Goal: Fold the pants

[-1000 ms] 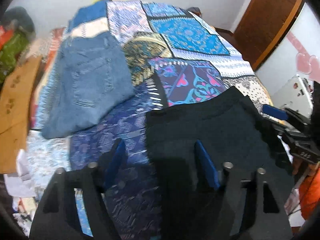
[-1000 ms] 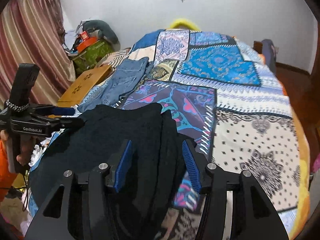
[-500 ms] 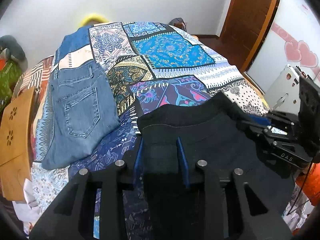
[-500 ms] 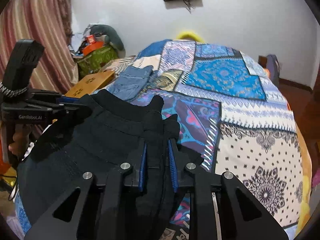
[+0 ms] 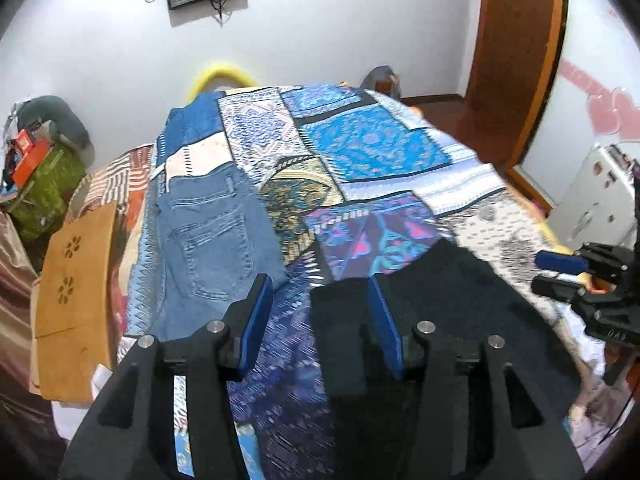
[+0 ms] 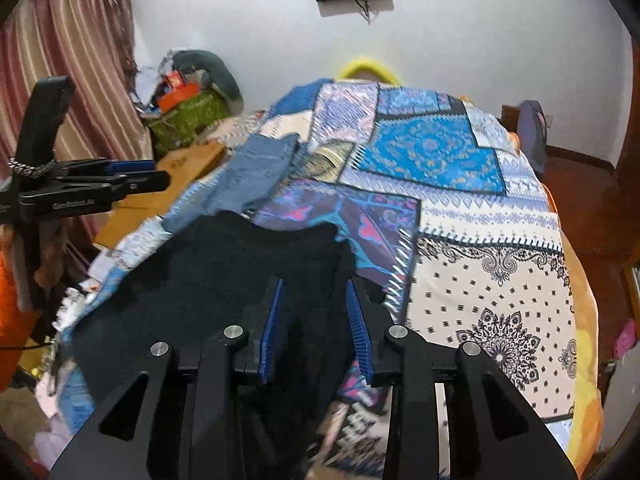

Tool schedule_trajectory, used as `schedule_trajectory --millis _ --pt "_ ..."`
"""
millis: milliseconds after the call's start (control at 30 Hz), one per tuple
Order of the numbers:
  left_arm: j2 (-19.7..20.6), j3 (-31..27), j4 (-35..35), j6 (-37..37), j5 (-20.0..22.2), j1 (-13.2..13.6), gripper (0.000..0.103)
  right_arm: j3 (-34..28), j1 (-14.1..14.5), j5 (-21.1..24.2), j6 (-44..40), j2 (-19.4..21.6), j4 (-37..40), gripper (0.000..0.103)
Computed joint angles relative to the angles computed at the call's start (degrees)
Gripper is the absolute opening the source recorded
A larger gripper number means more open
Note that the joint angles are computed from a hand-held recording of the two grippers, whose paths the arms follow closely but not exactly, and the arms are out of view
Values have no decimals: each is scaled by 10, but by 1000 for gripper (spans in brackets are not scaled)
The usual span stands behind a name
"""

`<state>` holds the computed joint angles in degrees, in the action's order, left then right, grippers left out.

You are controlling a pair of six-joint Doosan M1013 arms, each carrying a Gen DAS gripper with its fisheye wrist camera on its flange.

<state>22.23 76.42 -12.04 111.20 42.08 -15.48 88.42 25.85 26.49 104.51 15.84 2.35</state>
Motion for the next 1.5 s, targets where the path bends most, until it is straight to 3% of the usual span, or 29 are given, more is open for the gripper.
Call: schedule_trajectory --millis 67,133,200,300,367,467,600,733,867,933,1033,1200,1267,1433,1500 --pt "-10 13 -32 33 9 1 50 1 9 -2 -17 -4 7 36" --pt "-20 31 -54 67 20 -1 50 2 16 1 -36 -5 15 49" --pt "-24 45 -42 70 31 -8 50 0 24 12 -47 2 14 56" --pt "-27 70 14 51 45 -22 50 -6 25 58 -96 15 65 56" --pt "-36 98 70 23 23 -31 50 -4 30 79 -99 18 60 56" --pt "-55 132 90 6 -8 -30 52 14 36 70 -87 5 35 56" --pt "-80 162 61 9 -25 -18 53 41 33 55 -66 -17 43 55" --pt "-99 185 76 -13 -39 -6 58 67 42 47 22 -39 -36 55" --pt "-112 207 88 -29 -47 8 63 97 29 33 8 -55 36 56" --pt "-114 209 127 -67 -47 9 62 104 27 34 22 -61 35 56" --pt "-106 201 191 -130 -26 13 62 105 29 43 64 -68 -8 56" --pt "-108 191 173 -131 -33 24 62 94 40 72 148 -72 -132 59" --pt "-111 184 163 -126 -46 22 63 93 35 64 160 -74 -138 60" --pt "-96 153 82 -58 -43 15 91 83 24 30 181 -65 -133 75" --pt "-82 137 61 -35 -28 10 93 71 18 33 160 -52 -100 76"
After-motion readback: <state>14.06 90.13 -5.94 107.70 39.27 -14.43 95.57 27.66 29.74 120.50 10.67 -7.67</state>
